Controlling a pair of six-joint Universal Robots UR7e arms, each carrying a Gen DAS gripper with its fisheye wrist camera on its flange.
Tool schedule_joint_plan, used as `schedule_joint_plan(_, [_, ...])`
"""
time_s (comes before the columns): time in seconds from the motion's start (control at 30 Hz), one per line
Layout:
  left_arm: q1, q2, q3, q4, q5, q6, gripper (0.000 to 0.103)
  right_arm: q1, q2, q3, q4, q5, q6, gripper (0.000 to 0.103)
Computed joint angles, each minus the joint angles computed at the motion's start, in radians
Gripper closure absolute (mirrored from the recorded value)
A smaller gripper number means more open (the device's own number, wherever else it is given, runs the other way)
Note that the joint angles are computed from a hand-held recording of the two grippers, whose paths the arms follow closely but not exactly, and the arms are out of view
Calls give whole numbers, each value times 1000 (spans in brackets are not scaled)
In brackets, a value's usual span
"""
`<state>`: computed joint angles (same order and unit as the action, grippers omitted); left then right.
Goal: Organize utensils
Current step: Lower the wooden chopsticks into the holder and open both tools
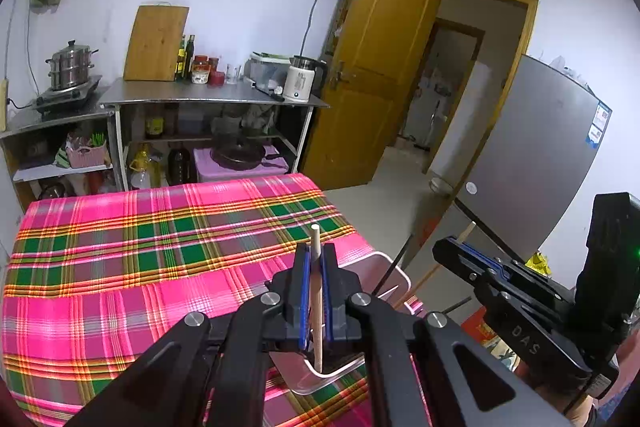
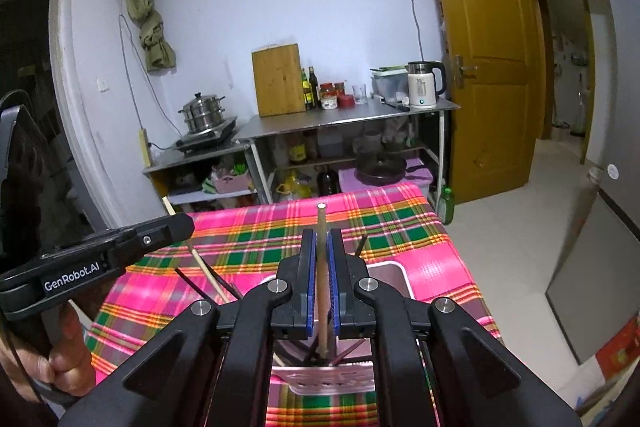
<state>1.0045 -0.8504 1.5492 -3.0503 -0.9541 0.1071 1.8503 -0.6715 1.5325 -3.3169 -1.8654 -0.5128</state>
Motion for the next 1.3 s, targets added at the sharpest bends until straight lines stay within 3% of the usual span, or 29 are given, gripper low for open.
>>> schedule_joint_plan(0.43, [29,5,24,33,-15,-15,97,-26,24,-16,97,-15,7,97])
schedule_joint_plan(0.87, [-13,-85,120,-43,18,-2,97,3,-27,56,27,-20,1,89])
schedule_joint_plan(1.3, [-32,-207,326,-127,89,-38,96,16,-99,213,-41,29,20,88])
